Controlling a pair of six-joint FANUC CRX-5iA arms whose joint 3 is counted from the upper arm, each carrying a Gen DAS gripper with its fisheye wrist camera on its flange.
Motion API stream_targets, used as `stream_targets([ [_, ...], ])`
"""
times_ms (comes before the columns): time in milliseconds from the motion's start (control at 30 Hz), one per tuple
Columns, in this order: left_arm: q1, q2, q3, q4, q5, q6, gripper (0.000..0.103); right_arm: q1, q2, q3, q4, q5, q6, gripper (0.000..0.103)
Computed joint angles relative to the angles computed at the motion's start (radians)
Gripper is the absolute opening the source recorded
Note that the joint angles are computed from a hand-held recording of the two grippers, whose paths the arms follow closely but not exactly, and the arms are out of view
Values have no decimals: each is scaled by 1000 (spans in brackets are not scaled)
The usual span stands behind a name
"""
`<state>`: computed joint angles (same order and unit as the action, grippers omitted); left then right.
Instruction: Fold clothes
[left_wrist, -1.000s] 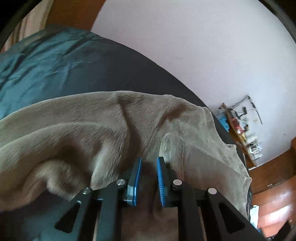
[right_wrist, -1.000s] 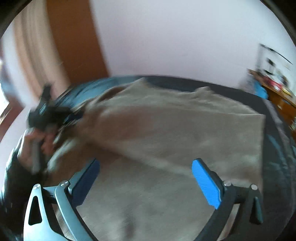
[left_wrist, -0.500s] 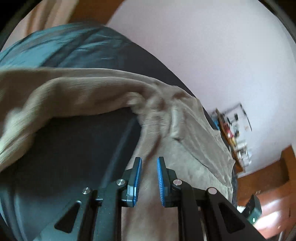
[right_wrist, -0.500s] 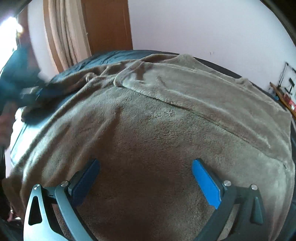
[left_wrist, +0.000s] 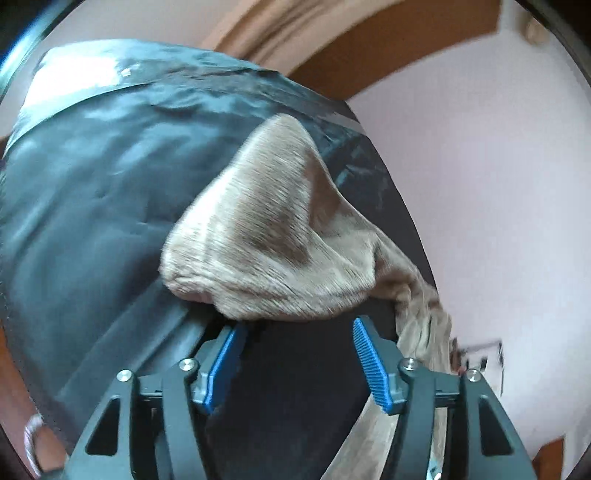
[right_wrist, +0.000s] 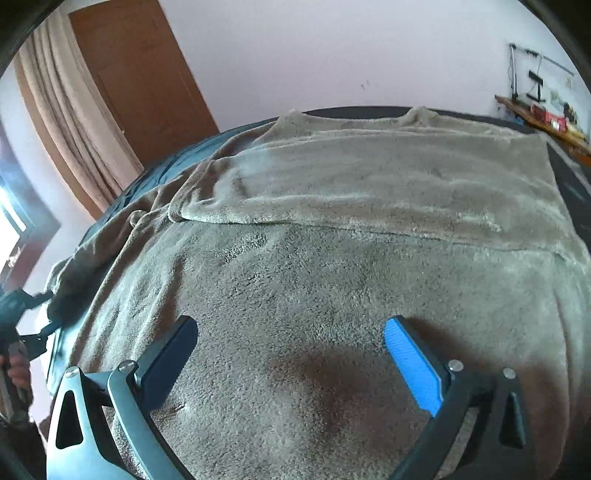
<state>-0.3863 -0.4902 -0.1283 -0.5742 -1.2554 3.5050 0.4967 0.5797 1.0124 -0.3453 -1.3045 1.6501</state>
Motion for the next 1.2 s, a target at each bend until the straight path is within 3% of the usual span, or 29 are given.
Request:
stream_targets([
  [67, -13, -3, 2, -31, -19, 41, 75, 6, -13, -22, 9, 22, 18, 102],
  [400, 77, -50, -62, -41, 82, 99, 76, -15, -10, -14, -20, 19, -2, 102],
  [533, 80, -53, -61, -82, 58, 119, 75, -4, -13, -22, -4, 24, 11, 102],
  [600, 121, -47, -54, -45, 56, 33, 57, -4, -15, -24, -4, 27, 12, 102],
  [633, 146, -46, -56, -19, 66, -11, 41, -4, -15, -25, -5, 28, 13, 102],
  [667, 172, -48, -62, 10, 82, -54, 32, -4, -16, -26, -5, 29, 14, 102],
  [767, 227, -56, -80, 64, 113, -106, 20, -5, -18, -29, -6, 32, 15, 102],
  [967, 209, -36, -13, -17, 53, -119, 17, -6, -19, -30, -10, 32, 18, 102],
  [1200, 159, 155, 248, -138, -4, -361, 16, -9, -11, -16, -17, 17, 14, 102],
])
